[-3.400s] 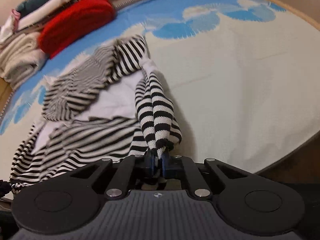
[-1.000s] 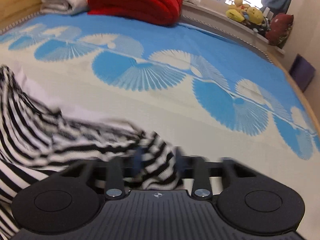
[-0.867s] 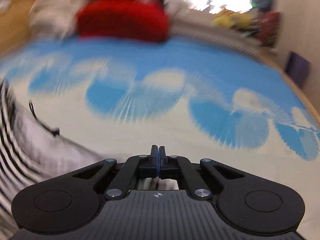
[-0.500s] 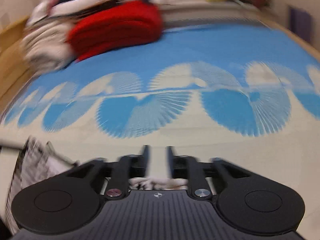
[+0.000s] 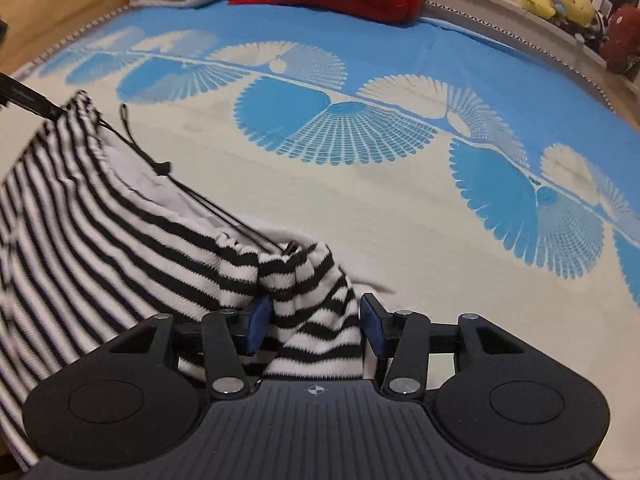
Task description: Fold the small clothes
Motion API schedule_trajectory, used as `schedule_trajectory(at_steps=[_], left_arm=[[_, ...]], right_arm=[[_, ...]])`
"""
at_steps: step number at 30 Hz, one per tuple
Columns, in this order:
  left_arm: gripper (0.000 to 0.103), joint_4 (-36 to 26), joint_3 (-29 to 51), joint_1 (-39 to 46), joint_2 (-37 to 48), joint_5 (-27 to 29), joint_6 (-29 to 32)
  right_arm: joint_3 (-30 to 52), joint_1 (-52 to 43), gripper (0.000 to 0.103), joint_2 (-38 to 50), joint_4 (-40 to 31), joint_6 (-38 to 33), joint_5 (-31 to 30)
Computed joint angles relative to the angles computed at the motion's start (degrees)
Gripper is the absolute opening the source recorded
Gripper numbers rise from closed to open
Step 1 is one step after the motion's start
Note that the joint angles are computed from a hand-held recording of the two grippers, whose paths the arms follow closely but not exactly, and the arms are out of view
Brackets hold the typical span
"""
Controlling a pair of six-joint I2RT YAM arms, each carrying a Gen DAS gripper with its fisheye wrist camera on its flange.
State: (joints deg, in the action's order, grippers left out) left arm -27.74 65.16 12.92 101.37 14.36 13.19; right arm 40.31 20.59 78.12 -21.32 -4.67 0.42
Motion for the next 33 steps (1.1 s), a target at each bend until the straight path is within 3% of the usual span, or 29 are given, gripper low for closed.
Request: schedule_trajectory(at_steps=[1, 2, 3, 6, 8, 9, 11, 14, 17, 19, 21, 24, 28, 31, 33], left_arm=[[0.047, 0.5, -0.2, -0.4, 0.1, -0.4, 0.0], [0.037, 1.0, -0.4, -0.7, -0.1, -0.6, 0.0], [0.002, 1.3, -0.5, -0.8, -0.2, -0.4, 0.1], [0.003, 8.0, -3.4, 1.0, -4.0, 3.4, -4.1], [0.004, 13.8, -6.2, 1.3, -6.2, 5.6, -6.0], [0.004, 15.8, -7.3, 0.2, -6.7, 3.9, -5.5], [0.004, 14.1, -6.4, -3.3, -4.1, -1.9, -2.8], [0.004, 11.0, -3.7, -5.7, 1.8, -8.8, -3.7], [0.006, 8.9, -1.4, -4.0, 5.6, -7.5, -8.0], [0.017, 8.6, -1.9, -3.6, 5.7, -7.7, -8.1], [0.027, 8.1, -2.1, -3.2, 5.0, -7.6, -7.0], [0.049, 4.8, -2.1, -0.9, 1.6, -5.5, -7.7], [0.060, -4.0, -1.9, 6.6, -6.0, 7.0, -5.6], [0.060, -14.0, -1.4, 11.1, -11.5, 9.9, 0.3], [0.059, -16.8, -3.8, 14.2, -15.5, 10.2, 3.7]], right_arm=[[0.3, 0.7, 0.015, 0.5, 0.5, -0.6, 0.8], [0.1, 1.2, 0.009, -0.2, 1.4, -0.8, 1.5], [-0.8, 0.8, 0.007, -2.0, 4.0, -0.1, 1.9], [-4.5, -4.5, 0.007, -10.0, 15.8, 11.4, 2.0], [-4.5, -6.8, 0.007, -9.4, 18.8, 19.5, 4.4], [-3.0, -5.6, 0.007, -6.5, 17.4, 19.0, 6.9], [0.7, -0.2, 0.007, 1.2, 14.0, 15.0, 15.3], [5.1, 4.1, 0.007, 10.4, 11.4, 14.9, 19.9], [10.0, 5.9, 0.014, 19.1, 5.8, 16.3, 21.5], [12.0, 7.0, 0.035, 23.4, 1.6, 17.4, 22.8], [11.1, 8.5, 0.047, 21.7, 1.7, 18.5, 26.1], [6.5, 6.3, 0.048, 11.7, 1.4, 22.5, 21.6], [1.6, 2.0, 0.051, -9.1, -6.2, 25.9, 17.4], [-0.2, -1.6, 0.058, -23.5, -15.9, 29.5, 11.4], [-2.2, -3.7, 0.059, -31.6, -22.3, 32.5, 6.6]])
